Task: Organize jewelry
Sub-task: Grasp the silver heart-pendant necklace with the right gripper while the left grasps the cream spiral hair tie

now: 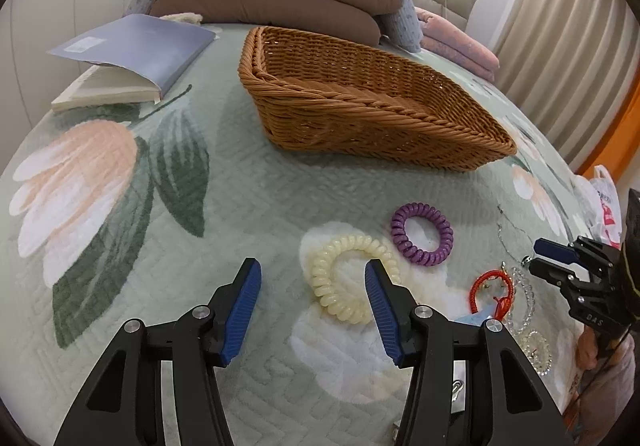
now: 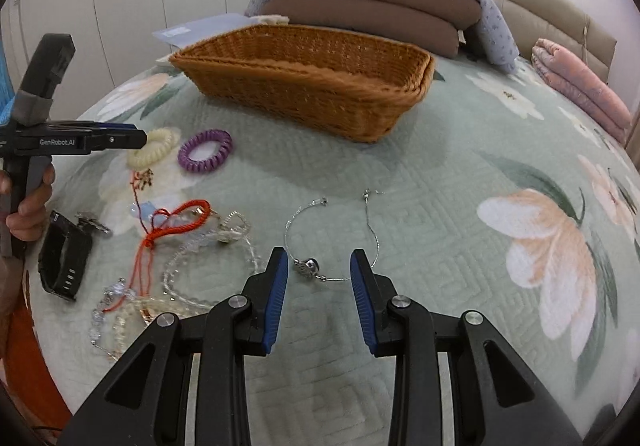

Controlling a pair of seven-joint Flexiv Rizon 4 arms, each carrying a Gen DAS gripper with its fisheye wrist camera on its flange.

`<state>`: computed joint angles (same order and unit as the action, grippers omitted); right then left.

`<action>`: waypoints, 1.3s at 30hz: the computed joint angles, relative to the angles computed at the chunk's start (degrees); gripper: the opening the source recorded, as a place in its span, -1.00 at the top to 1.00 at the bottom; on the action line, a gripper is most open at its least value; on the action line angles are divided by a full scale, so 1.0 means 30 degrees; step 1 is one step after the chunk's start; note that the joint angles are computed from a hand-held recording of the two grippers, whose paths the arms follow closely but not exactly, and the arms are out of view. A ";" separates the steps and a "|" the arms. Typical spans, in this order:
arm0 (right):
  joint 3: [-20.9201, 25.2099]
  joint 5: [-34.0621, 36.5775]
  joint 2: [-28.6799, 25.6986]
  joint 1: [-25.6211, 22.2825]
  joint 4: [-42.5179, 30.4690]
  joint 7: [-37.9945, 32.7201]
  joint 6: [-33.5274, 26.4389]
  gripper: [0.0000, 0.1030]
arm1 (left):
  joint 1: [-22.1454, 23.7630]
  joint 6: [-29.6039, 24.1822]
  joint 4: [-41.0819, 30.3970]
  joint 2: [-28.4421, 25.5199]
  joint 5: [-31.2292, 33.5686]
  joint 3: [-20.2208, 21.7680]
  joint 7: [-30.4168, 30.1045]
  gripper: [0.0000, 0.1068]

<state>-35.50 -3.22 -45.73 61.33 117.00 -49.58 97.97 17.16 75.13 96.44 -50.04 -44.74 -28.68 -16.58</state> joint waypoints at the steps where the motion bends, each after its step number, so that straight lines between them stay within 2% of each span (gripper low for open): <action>1: 0.0611 -0.0230 0.0145 -0.0572 -0.0118 -0.0278 0.0086 0.29 | -0.0080 0.0114 -0.0008 -0.0024 0.0045 0.0014 0.0004 -0.05; 2: 0.0994 -0.0475 0.0178 -0.0940 -0.0293 -0.0542 0.0009 0.29 | -0.0141 0.0146 -0.0031 -0.0046 0.0098 0.0044 -0.0054 -0.05; 5: 0.0899 -0.1071 0.0004 -0.0981 -0.0661 -0.0881 -0.0554 0.29 | -0.0139 0.0500 0.0000 -0.0149 0.0195 -0.0129 0.0005 -0.05; 9: 0.1378 -0.1446 0.0231 -0.1379 -0.0547 -0.0922 -0.0477 0.44 | 0.0157 0.1396 0.0293 -0.0287 0.0590 -0.0681 0.0264 -0.05; 17: 0.0141 -0.1151 -0.0185 -0.0017 -0.0318 -0.0726 -0.0583 0.73 | 0.0766 0.2035 0.0502 -0.0580 0.1738 -0.1420 -0.0228 -0.04; 24: 0.0097 -0.0879 0.0118 0.0197 0.0217 -0.0636 -0.0409 0.73 | 0.1263 0.2563 0.0699 -0.0820 0.3382 -0.1861 -0.1114 -0.04; 25: -0.0236 -0.0858 -0.0010 0.0549 0.0288 -0.0615 -0.0424 0.73 | 0.1288 0.2616 0.0682 -0.0858 0.3598 -0.1859 -0.1269 -0.01; 28: -0.1155 -0.0875 -0.0438 0.1494 0.0285 -0.0557 -0.0771 0.73 | 0.1106 0.3595 0.0735 -0.0998 0.4435 -0.1718 -0.1763 0.37; 29: -0.1304 -0.0877 -0.0498 0.1662 0.0279 -0.0494 -0.0842 0.74 | 0.1386 0.3691 0.0898 -0.1046 0.4737 -0.2038 -0.1704 0.65; 30: -0.1395 -0.0842 -0.0517 0.1766 0.0329 -0.0425 -0.0784 0.74 | 0.1586 0.3712 0.0988 -0.1078 0.4989 -0.2235 -0.1772 0.78; 39: -0.0957 0.1099 0.0100 0.1873 0.1032 -0.0321 0.1309 0.74 | 0.4109 0.3725 0.1727 -0.1764 0.6804 -0.4948 -0.2166 0.79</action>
